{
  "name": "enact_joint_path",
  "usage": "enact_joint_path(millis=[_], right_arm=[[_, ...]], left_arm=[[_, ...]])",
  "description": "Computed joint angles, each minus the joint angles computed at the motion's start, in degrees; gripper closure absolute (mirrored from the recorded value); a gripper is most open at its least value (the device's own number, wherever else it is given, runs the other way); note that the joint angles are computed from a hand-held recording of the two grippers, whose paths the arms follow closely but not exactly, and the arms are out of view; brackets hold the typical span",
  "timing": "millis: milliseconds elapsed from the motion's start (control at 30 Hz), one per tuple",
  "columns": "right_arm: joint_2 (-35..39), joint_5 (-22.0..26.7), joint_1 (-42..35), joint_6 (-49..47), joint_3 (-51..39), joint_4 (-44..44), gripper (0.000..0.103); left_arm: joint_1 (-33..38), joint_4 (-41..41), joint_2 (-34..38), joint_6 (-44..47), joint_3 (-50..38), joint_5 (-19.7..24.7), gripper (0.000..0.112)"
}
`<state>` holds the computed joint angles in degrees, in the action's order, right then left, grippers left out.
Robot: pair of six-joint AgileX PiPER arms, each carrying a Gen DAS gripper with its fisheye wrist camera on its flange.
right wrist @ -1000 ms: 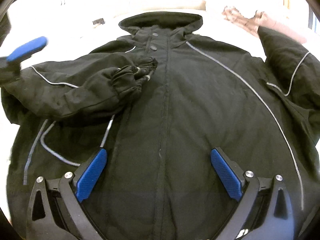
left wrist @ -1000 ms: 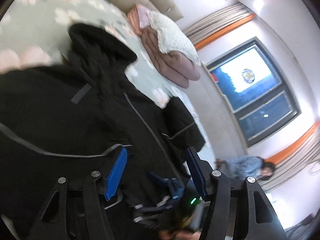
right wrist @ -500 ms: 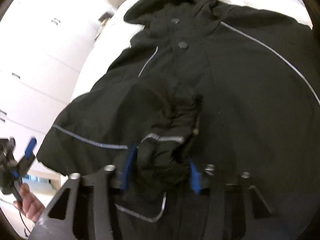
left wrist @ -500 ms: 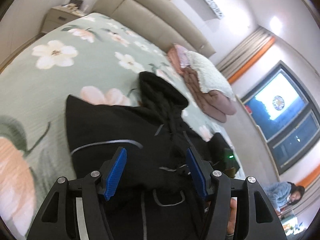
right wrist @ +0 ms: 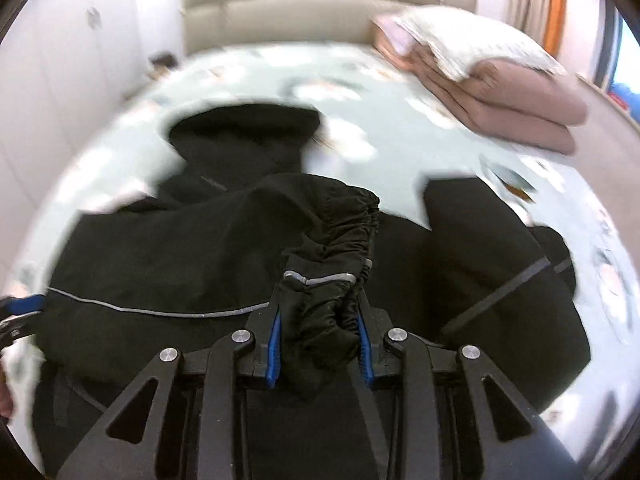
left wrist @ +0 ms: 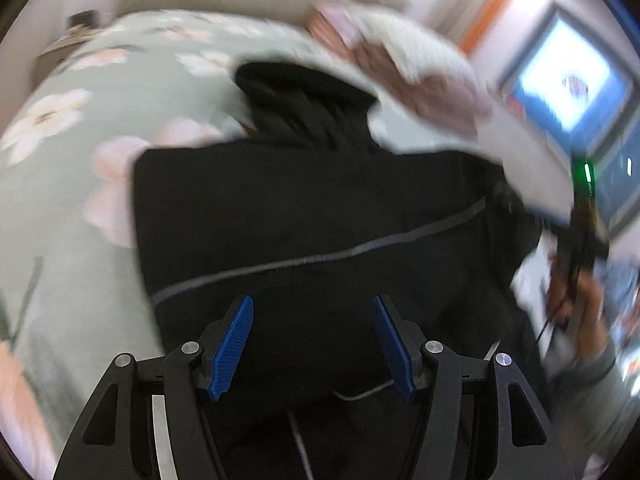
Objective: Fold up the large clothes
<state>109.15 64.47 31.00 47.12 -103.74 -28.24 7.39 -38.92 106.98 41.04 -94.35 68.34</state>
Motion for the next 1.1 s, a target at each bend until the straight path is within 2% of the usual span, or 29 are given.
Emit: enact_joint_path(millis=[67, 133, 167, 233, 333, 367, 433, 467, 500, 567, 667, 700, 733, 767, 800, 833, 1000, 1067, 1100], right_arm=[[0.33, -4.63, -4.44, -1.66, 6.01, 5.99, 0.070], [-1.26, -13.30, -7.59, -1.51, 14.46, 9.59, 0.067], [-2.73, -17.20, -8.27, -0.61, 17.89, 9.48, 0.067], [-4.07, -19.69, -9.20, -1.06, 19.94, 11.39, 0.066], [-4.12, -13.80, -6.07, 0.46, 16.53, 7.89, 0.062], [-4.82, -12.98, -5.45, 0.69, 15.82, 6.77, 0.057], [-8.62, -13.65, -3.20, 2.15, 15.76, 3.27, 0.049], [-9.77, -14.69, -1.69, 3.46, 15.62, 1.28, 0.039], [-10.57, -15.44, -0.58, 4.24, 15.93, 0.15, 0.038], [-7.46, -13.75, 1.01, 1.17, 10.96, 1.72, 0.038], [-0.95, -9.97, 2.96, -0.84, 6.13, 0.88, 0.038], [1.66, -8.57, 2.60, -2.34, 5.24, 3.00, 0.038], [3.06, -8.36, 1.99, -2.74, 6.51, 4.86, 0.039], [4.06, -10.44, 1.68, -1.64, 8.14, 4.43, 0.040], [2.76, -13.41, 2.34, 1.27, 11.03, 1.70, 0.039], [2.44, -14.09, 2.61, 1.89, 11.98, 0.79, 0.040], [1.57, -11.96, 3.50, 2.42, 11.37, 1.27, 0.040], [-1.18, -11.88, 3.48, 0.65, 12.17, 3.54, 0.042], [-4.79, -13.27, 3.63, 0.64, 14.45, 3.97, 0.042]], left_arm=[[-5.71, 7.87, -0.65, -1.35, 4.09, -6.17, 0.049], [-8.01, 10.61, -2.87, 0.44, 9.08, -12.43, 0.049], [-8.15, 10.55, -3.59, 1.64, 10.52, -13.93, 0.049], [-6.93, 9.39, -2.98, 1.77, 9.41, -12.17, 0.049], [-5.65, 8.44, -2.55, -0.28, 6.78, -9.70, 0.049], [-5.42, 7.55, -2.94, -0.87, 6.59, -9.43, 0.049], [-3.70, 1.44, -4.04, 0.29, 6.52, -8.82, 0.049], [-3.46, -0.20, -4.47, -0.09, 6.47, -9.18, 0.049], [-3.78, -0.89, -4.51, -1.21, 6.27, -9.94, 0.049], [-5.01, -0.93, -3.68, -3.50, 6.27, -11.44, 0.049], [-6.92, 1.76, -1.95, -7.55, 8.79, -15.76, 0.049], [-6.75, 0.70, -2.45, -6.17, 11.19, -17.67, 0.049], [-6.70, -1.99, -3.72, -2.50, 15.22, -21.74, 0.049], [-6.72, -5.07, -5.36, 2.33, 19.03, -25.27, 0.049], [-7.05, -6.32, -6.23, 4.87, 20.99, -27.28, 0.049], [-7.77, -6.04, -6.53, 5.12, 21.59, -28.73, 0.049], [-10.29, -4.69, -7.47, 5.33, 24.27, -34.69, 0.047], [-10.61, -4.68, -7.79, 5.78, 25.07, -35.63, 0.046], [-10.64, -4.86, -8.09, 6.21, 25.56, -36.05, 0.045]])
